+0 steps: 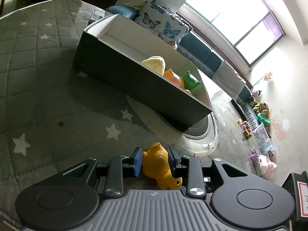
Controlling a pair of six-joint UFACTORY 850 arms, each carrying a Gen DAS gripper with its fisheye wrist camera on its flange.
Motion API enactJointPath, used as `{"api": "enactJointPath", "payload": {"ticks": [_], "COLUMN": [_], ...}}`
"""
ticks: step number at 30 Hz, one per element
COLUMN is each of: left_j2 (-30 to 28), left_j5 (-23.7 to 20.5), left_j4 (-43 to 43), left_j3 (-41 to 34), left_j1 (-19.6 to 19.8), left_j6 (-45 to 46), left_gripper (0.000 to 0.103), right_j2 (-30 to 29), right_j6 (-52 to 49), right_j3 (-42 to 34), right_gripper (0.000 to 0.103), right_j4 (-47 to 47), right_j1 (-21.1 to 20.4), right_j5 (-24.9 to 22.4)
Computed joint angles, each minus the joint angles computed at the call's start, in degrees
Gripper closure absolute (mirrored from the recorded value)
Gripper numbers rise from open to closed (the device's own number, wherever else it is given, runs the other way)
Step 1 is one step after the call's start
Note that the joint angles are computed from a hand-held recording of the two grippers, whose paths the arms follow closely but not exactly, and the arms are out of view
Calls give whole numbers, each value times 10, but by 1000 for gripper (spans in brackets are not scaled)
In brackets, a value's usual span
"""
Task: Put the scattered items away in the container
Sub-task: 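Lift the yellow duck off the table with the left tool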
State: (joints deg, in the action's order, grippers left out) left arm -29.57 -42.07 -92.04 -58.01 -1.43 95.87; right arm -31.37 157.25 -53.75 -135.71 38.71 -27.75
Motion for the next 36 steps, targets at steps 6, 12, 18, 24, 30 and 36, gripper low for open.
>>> {"api": "enactJointPath", "payload": {"ticks": [6, 12, 18, 24, 30, 36], "left_j2": [-4, -9, -13, -11, -11, -15], "left_j5": [12, 22, 27, 17, 19, 41], "left_j4": [-5, -1, 0, -1, 2, 23], "left_j3": [-6, -14, -20, -22, -24, -30], "left_j1": [-9, -14, -20, -20, -25, -34], "left_j6": [0, -19, -27, -49, -49, -70], "left_gripper": [71, 69, 69, 69, 69, 68], "right_j2": [-12, -17, -21, -20, -20, -20], "right_j6": [-24, 6, 20, 43, 46, 46], "right_j3": [-8, -11, -15, -13, -12, -13], "right_gripper": [59, 60, 59, 59, 59, 60], "right_j4": [48, 36, 45, 27, 33, 36], "right_j1": [11, 14, 14, 12, 14, 17], "right_j5": [-34, -44, -50, -53, -60, -63]}}
